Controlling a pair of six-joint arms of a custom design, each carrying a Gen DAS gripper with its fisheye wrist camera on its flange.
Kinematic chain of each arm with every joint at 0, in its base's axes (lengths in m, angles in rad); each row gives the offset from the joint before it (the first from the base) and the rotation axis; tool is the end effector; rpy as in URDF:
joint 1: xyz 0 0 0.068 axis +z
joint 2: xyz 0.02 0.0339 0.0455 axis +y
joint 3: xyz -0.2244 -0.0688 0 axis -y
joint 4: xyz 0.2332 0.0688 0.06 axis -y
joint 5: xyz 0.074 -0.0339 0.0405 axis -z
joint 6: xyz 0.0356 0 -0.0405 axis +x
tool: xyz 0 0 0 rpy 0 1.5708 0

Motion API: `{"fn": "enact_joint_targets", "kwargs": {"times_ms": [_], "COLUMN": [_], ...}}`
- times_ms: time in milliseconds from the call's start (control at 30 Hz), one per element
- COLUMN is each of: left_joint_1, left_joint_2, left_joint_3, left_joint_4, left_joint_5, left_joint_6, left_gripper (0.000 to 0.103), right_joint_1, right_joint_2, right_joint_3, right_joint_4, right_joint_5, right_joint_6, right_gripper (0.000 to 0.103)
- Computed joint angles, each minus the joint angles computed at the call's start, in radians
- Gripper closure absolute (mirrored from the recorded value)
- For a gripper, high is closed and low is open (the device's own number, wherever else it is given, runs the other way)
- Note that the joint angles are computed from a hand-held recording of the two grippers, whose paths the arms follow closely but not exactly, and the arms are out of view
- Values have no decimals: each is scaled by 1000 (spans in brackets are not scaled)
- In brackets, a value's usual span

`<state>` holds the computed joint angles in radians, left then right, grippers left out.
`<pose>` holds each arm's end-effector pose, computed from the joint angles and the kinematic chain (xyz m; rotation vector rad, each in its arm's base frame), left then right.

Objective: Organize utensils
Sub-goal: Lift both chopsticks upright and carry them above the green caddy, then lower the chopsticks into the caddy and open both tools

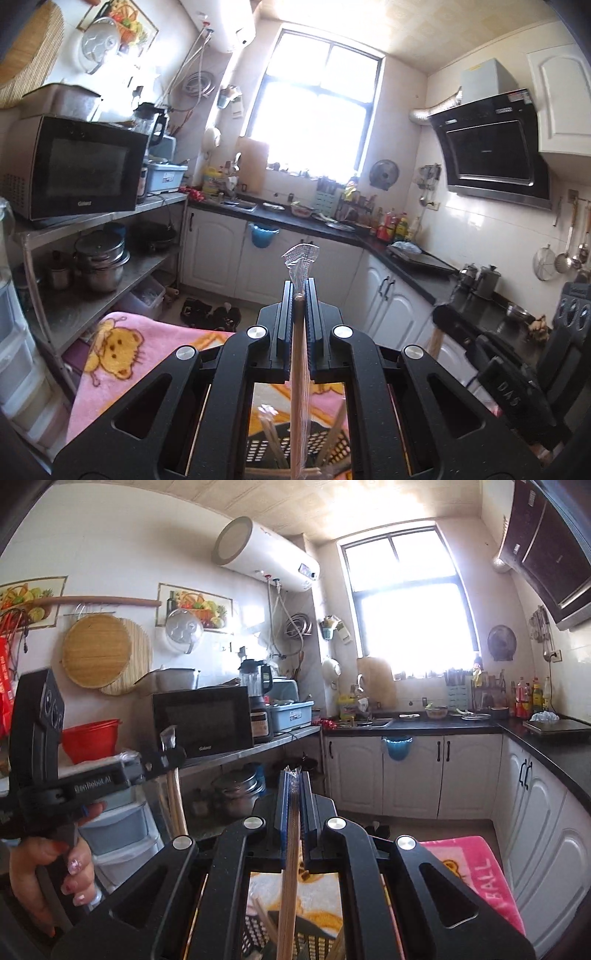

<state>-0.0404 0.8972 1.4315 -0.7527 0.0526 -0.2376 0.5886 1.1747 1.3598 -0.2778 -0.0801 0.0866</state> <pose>0.1569 -0.0082 0.4355 -0.1390 1.7902 -0.2463 0.2152 0.1471 0.4123 -0.4808 1.6261 0.5756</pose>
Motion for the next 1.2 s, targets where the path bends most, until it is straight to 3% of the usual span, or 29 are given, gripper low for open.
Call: {"fn": "enact_joint_targets", "kwargs": {"times_ms": [233,400,567,800,1200], "left_joint_1": [91,83,84,71,73], "left_joint_2": [0,-12,-34,-75,-122], "left_joint_3": [-147,-253,-366,-485,-631], "left_joint_4": [141,234,337,413,468], "left_joint_5": [80,44,45,43,50], "left_joint_6": [0,28,47,58,66], "left_gripper": [100,100,100,100,100], "right_joint_1": [-18,-26,9,18,41], "right_joint_2": [73,90,101,110,153], "right_joint_3": [-55,-156,-243,-333,-368], "right_joint_4": [147,288,400,510,531], "right_joint_5": [-1,2,93,93,122], "right_joint_6": [24,29,-20,-9,-10], "right_gripper": [97,97,97,97,97]}}
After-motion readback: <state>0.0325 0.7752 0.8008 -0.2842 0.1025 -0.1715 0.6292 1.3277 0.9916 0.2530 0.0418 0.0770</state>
